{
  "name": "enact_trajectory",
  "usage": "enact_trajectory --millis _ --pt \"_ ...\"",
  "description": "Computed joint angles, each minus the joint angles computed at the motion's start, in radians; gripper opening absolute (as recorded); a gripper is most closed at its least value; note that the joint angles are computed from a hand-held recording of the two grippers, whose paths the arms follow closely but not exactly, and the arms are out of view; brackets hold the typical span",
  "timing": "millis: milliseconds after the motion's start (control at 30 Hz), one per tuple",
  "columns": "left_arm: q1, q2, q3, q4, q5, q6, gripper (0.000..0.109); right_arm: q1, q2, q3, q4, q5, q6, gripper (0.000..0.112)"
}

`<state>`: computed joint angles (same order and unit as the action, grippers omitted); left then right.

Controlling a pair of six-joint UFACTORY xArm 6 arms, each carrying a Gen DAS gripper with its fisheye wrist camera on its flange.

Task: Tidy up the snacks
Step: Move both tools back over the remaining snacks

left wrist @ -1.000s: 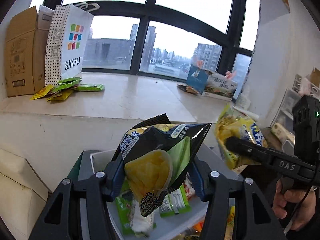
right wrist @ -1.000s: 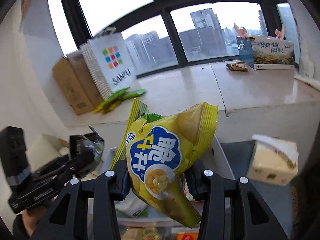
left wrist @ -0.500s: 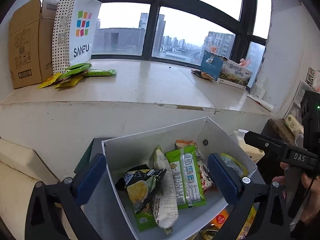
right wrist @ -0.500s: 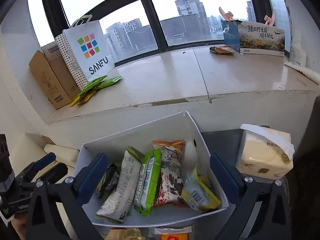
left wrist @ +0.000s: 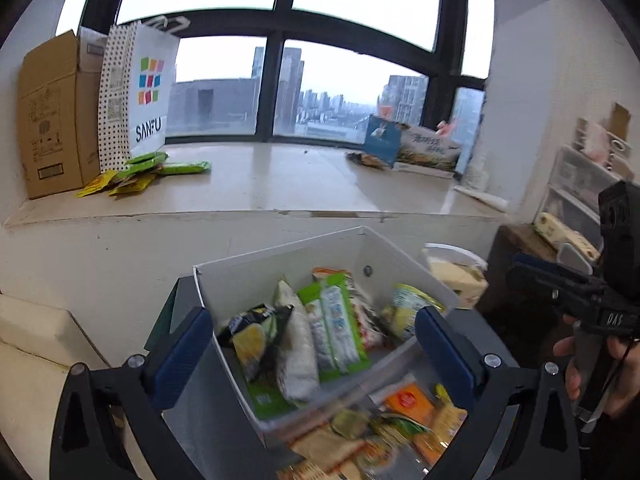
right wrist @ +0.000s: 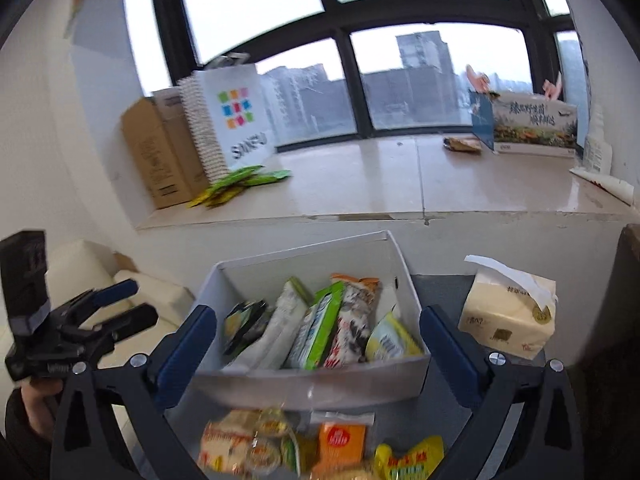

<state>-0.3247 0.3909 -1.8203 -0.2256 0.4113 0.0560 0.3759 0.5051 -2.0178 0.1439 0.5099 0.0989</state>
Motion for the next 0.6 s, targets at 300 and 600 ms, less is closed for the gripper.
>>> enact_trajectory --millis 300,600 --pt "-0.078 -0.308 0.418 -0.183 -0.133 0.21 0.103 0.05 -0.387 0.595 0.072 -0.259 -0.096 0.103" --pt "-0.133 -0.484 0.651 -0.349 -0.125 0.26 0.103 0.067 -0.666 0.995 -0.181 -0.377 0.202 0.103"
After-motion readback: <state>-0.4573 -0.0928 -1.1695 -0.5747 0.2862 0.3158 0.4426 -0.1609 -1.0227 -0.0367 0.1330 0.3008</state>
